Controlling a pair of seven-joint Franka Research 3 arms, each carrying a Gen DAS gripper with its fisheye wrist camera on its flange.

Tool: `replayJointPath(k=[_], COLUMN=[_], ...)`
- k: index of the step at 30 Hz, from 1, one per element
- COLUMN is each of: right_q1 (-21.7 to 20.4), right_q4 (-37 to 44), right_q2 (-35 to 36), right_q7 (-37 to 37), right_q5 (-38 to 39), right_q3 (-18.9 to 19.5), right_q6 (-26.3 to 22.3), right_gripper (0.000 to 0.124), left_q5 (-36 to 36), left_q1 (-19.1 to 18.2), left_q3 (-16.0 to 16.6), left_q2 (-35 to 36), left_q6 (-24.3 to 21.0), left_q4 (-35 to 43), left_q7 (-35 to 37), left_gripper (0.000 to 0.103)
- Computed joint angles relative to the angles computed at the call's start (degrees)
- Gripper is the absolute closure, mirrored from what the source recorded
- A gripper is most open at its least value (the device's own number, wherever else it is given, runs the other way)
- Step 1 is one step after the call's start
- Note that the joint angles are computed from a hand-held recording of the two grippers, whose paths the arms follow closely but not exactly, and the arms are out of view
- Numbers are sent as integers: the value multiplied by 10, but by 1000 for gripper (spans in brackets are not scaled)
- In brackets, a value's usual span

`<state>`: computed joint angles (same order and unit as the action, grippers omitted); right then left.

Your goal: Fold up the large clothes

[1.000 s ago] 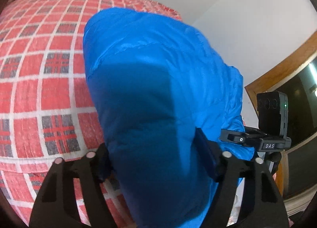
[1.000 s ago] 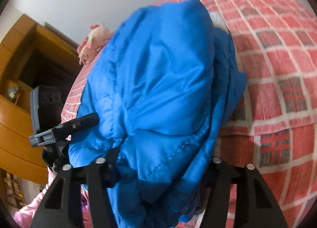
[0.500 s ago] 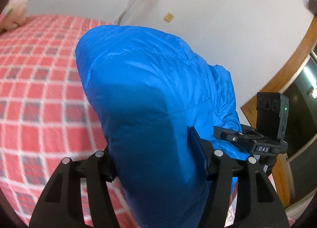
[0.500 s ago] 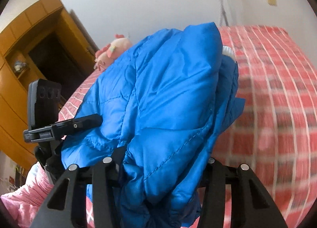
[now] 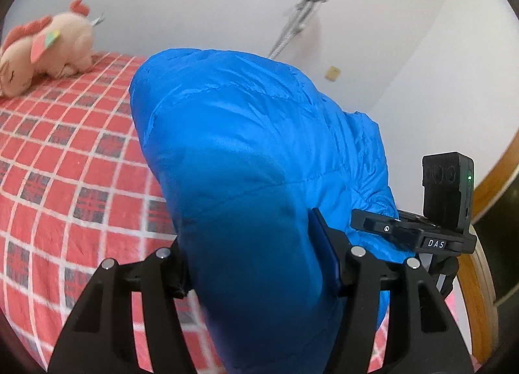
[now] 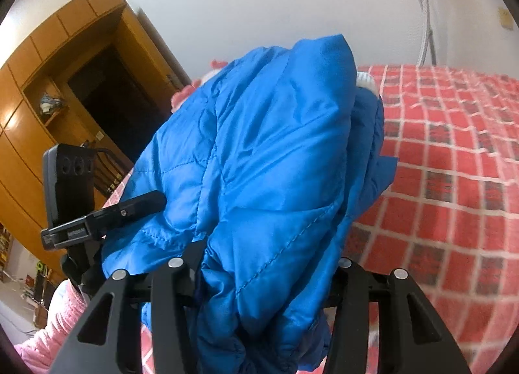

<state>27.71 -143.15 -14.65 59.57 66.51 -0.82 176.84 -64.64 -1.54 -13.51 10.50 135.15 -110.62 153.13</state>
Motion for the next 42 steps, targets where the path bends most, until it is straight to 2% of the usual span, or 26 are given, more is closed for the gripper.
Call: replayJointPath(k=[1, 4, 6, 8, 9, 12, 16, 21, 25, 28, 30, 32, 37, 40, 42], right_q1=[6, -8, -12, -26, -33, -62, -77, -74, -132, -153, -142, -155, -97, -81, -87], right_q4=[15, 42, 54, 51, 48, 39, -10, -70, -108, -114, -114, -113, -110, -110, -117], right_q2=[23, 65, 78, 76, 75, 72, 26, -42, -80, -77, -68, -58, -25, -18, -27], right_q7=[-21, -62, -155, -178, -163, -53, 87, 179, 279, 327, 338, 364, 372, 393, 415], right_q5=[18, 65, 162, 191, 178, 71, -60, -142, -239, -279, -286, -315, -312, -324, -340], right_q3=[-14, -15, -18, -9, -1, 26, 57, 75, 132, 146, 131, 136, 75, 58, 65], right_q6=[-10, -33, -43, -54, -53, -54, -25, -7, -11, -13, -9, -12, 5, 13, 20], right_gripper=[75, 75, 73, 70, 69, 61, 50, 48, 48, 48, 48, 48, 48, 47, 47], left_q5=[9, 48, 57, 59, 62, 80, 110, 61, 25, 11, 2, 1, -13, -7, 8], left_q1=[0, 2, 10, 22, 25, 25, 26, 37, 15, -8, -17, -22, -26, -26, -25], left_q3=[2, -1, -14, -25, -29, -33, -34, -32, -11, 2, 6, 9, 6, 6, 8], left_q2=[12, 70, 91, 100, 99, 92, 86, 9, -45, -58, -57, -50, -39, -37, -38], left_q6=[-2, 0, 14, 9, 12, 25, 48, 85, 117, 149, 167, 170, 182, 180, 176], left_q4=[10, 57, 66, 71, 68, 60, 57, -31, -93, -116, -123, -121, -121, -122, -120], left_q7=[-9, -46, -39, -35, -37, -60, -88, -32, 21, 42, 58, 64, 76, 59, 34], left_gripper=[44, 43, 40, 36, 36, 30, 26, 22, 20, 20, 19, 19, 19, 18, 19])
